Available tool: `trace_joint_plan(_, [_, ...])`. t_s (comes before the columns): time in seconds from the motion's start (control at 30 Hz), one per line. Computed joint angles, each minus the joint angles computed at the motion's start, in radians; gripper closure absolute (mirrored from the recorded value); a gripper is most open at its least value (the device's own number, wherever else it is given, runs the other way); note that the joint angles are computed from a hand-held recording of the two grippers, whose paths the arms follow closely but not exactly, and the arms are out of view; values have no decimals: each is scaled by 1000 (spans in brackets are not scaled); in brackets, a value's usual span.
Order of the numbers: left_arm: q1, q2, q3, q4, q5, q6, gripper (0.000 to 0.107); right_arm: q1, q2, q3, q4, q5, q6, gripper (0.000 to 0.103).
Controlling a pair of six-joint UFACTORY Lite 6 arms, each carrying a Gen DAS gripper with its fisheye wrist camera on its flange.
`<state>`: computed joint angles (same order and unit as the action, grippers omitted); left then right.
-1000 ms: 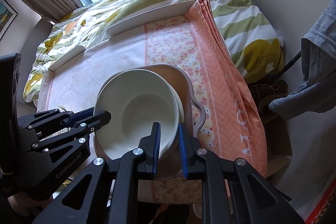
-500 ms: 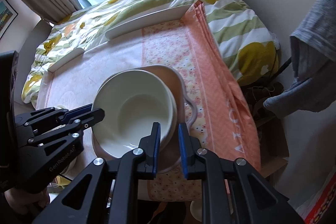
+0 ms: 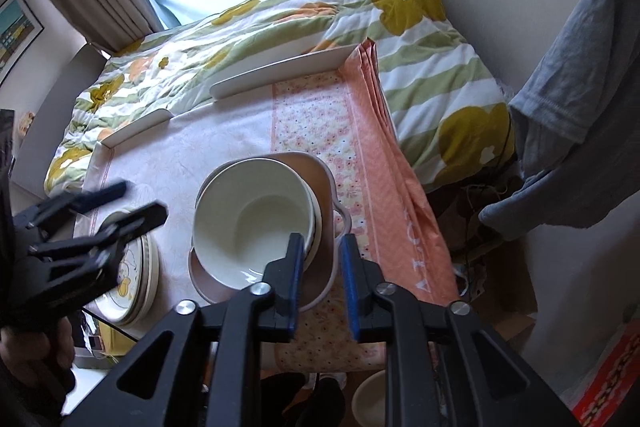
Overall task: Organize plates and bowls
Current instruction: 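Open both grippers to release the white ribbed bowl, then grasp the rim of the pink basin holding the bowls with both grippers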
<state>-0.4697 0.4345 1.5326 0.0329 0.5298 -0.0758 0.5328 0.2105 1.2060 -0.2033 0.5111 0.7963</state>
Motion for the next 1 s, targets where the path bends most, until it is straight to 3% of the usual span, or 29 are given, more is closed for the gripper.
trace_joint_plan(0.07, [6, -33, -31, 27, 14, -2, 4, 9, -40, -38, -47, 1, 26, 12])
trace_joint_plan(0.13, [17, -52, -63, 36, 34, 18, 4, 24, -74, -73, -111, 17, 54, 3])
trace_joint_plan(0.27, [32, -58, -125, 55, 36, 32, 4, 51, -88, -110, -204, 59, 35, 1])
trace_joint_plan(0.47, [31, 37, -128, 32, 31, 56, 4, 10, 30, -76, -51, 82, -148, 1])
trace_joint_plan(0.6, [32, 122, -77, 1, 45, 80, 4, -14, 119, -37, -47, 73, -143, 1])
trace_joint_plan(0.77, [44, 203, 2, -57, 68, 121, 5, -79, 206, 24, 70, 42, -279, 1])
trace_joint_plan(1.0, [54, 325, 123, -116, 131, 174, 19, -77, 351, 182, 102, 113, -376, 4])
